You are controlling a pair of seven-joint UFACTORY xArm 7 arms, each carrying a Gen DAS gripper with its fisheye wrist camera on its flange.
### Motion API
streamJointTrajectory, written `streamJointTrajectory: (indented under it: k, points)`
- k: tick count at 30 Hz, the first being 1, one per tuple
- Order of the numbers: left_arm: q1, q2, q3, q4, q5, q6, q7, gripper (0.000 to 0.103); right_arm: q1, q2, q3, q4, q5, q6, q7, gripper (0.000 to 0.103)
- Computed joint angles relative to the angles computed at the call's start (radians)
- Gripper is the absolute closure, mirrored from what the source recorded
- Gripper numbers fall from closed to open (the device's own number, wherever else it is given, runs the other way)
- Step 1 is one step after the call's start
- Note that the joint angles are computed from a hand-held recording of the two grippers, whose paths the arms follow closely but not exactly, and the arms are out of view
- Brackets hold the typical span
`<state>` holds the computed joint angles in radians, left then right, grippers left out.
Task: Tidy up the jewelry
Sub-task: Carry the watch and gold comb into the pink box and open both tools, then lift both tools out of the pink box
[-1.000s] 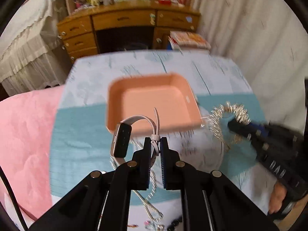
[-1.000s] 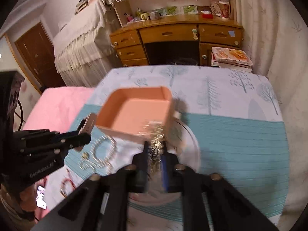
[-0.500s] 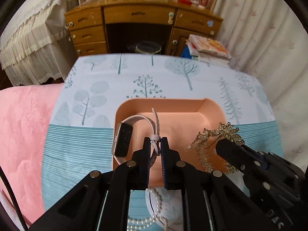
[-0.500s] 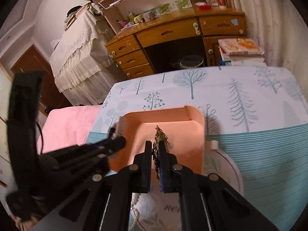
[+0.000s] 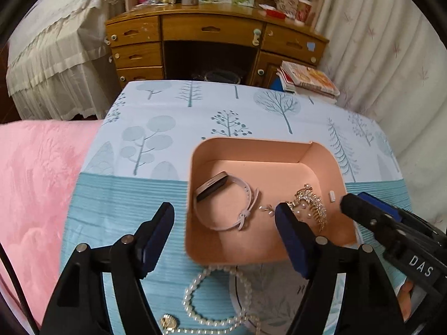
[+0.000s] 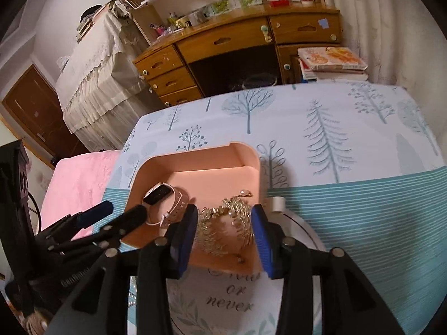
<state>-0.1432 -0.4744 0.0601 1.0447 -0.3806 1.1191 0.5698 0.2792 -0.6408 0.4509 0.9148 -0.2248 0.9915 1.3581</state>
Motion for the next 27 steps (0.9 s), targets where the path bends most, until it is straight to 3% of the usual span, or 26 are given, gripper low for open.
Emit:
streamJointTrajectory:
  k: [3,8,13,18,23,27]
  points:
    - [-0.004,-0.035,0.045,0.000,-0.047,0.029,0.051,0.030,0.001,-0.012,0.033,0.038,-0.018,0.061,0.001,0.063]
    - [0.008,-0.122,0.072,0.009,-0.013,0.083,0.138,0.030,0.019,-0.005,0.092,0.124,-0.033,0.195,-0.018,0.063]
    - [0.009,-0.195,0.116,0.048,-0.005,0.175,0.203,0.030,0.039,-0.054,0.142,0.151,-0.043,0.221,-0.003,0.063]
    - [0.017,-0.236,0.165,0.088,-0.032,0.251,0.209,0.029,0.052,-0.098,0.171,0.185,0.005,0.243,-0.009,0.063]
    - [0.029,-0.279,0.192,0.101,-0.041,0.321,0.200,0.029,0.023,-0.058,0.245,0.315,0.045,0.422,-0.027,0.062]
    - [0.035,-0.341,0.211,0.069,-0.034,0.367,0.214,0.029,-0.014,-0.070,0.326,0.372,0.036,0.493,-0.010,0.058]
